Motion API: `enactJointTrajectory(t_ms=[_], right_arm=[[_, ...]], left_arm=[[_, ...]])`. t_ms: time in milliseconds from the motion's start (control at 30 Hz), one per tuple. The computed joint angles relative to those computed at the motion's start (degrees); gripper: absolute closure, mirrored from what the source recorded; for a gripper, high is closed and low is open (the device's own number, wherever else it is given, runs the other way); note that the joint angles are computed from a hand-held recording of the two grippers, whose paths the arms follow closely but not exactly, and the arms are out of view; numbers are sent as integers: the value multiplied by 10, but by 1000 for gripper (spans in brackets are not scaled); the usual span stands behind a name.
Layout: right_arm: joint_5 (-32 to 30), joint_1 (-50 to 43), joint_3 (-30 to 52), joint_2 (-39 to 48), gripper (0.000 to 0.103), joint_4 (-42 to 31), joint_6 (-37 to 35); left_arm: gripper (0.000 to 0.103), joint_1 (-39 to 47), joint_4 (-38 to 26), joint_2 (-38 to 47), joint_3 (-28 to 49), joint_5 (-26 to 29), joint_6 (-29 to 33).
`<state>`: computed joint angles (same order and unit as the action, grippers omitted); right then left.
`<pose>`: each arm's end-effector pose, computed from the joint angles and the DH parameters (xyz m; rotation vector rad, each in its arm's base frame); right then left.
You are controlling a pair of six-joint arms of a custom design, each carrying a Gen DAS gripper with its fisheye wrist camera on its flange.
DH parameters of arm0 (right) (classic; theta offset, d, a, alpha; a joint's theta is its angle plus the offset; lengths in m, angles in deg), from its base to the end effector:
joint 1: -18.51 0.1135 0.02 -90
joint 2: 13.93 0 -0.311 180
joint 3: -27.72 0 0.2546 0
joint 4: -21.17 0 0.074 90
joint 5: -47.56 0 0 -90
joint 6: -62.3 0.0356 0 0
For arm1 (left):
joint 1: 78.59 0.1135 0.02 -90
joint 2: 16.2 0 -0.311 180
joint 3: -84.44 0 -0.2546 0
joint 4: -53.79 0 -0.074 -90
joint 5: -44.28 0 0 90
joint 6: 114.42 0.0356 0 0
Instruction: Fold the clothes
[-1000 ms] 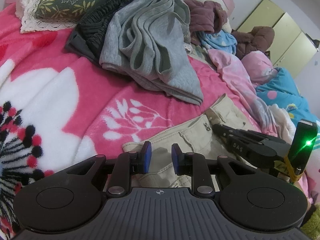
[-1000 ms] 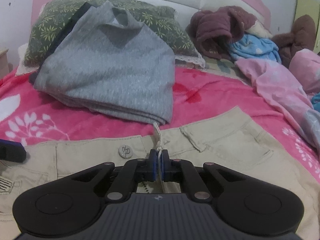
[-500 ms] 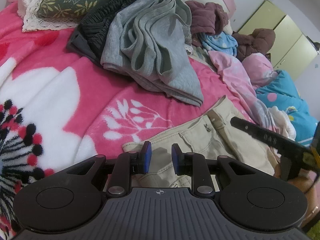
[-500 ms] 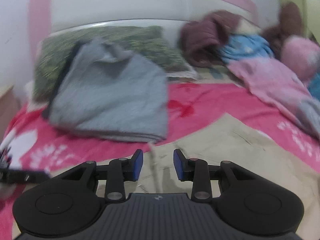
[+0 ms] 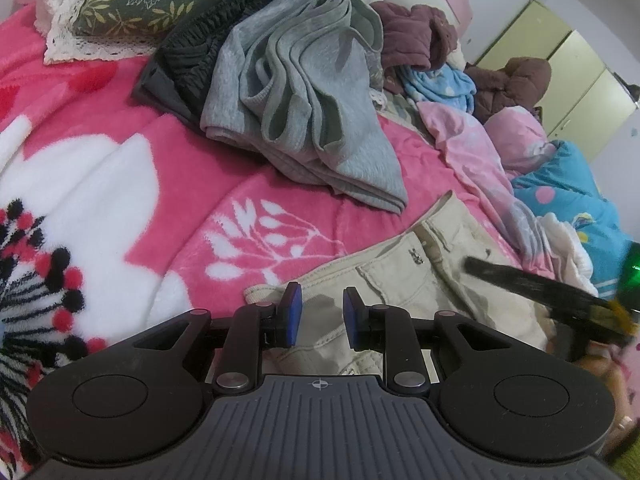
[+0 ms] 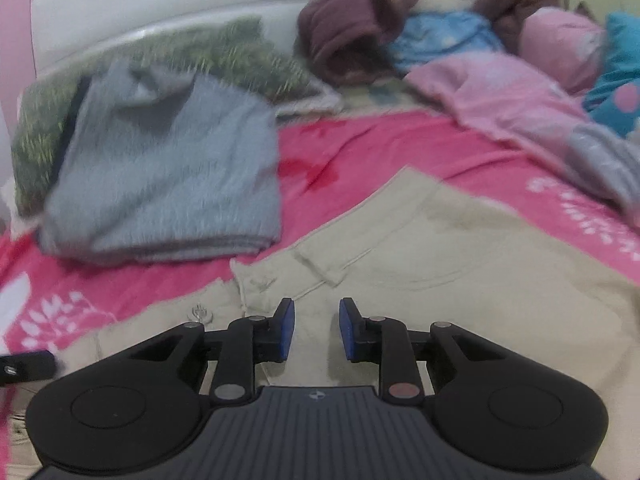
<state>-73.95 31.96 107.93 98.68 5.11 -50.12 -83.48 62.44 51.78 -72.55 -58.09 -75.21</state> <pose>0.4078 0.1167 0.1861 -0.9505 2.1305 0.5836 0.1712 -0.0070 0.1575 -0.9696 1.9801 -0.3093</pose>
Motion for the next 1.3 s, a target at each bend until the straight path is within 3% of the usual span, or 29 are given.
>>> enactJointTrajectory(t_ms=[167,300,433,533,667,733,833,900,1000,1067,1167,1300], right_arm=[[-91,-97,-46,-102,76,-62,-6],[-185,-222,-64,-190,75,-188,-62],[-277,-396,-49,-237,75,-387,-211],[-297,-518,-34,-238,74,-523,-351],[-290,-658,-20,-215,74,-648,-510],[-285,-717,-9,-193,74,-701,-576],[-282,-777,4,-165,74,-748,-633],[-281,-804,14,-147,74,-774,-659],[-284,-837,28,-128,74,-806,-694],[-291,-856,40,-117,74,-821,-711],[-298,-874,63,-95,74,-832,-717],[-300,-880,76,-75,74,-800,-684]], left_arm=[[80,12,11,-1,-6,17,3],[80,20,17,-3,-10,29,-4],[80,21,13,-10,-10,31,-14],[78,9,-14,-40,-7,12,-19],[74,-70,-131,-149,12,-97,-24],[66,-168,-206,-210,33,-195,-42],[59,-336,-218,-206,73,-287,-55],[56,-424,-198,-184,100,-330,-42],[55,-485,-80,-58,137,-259,-26],[55,-523,-62,30,183,-226,-35],[55,-556,-60,172,268,-223,-14],[55,-568,-87,272,335,-241,-4]])
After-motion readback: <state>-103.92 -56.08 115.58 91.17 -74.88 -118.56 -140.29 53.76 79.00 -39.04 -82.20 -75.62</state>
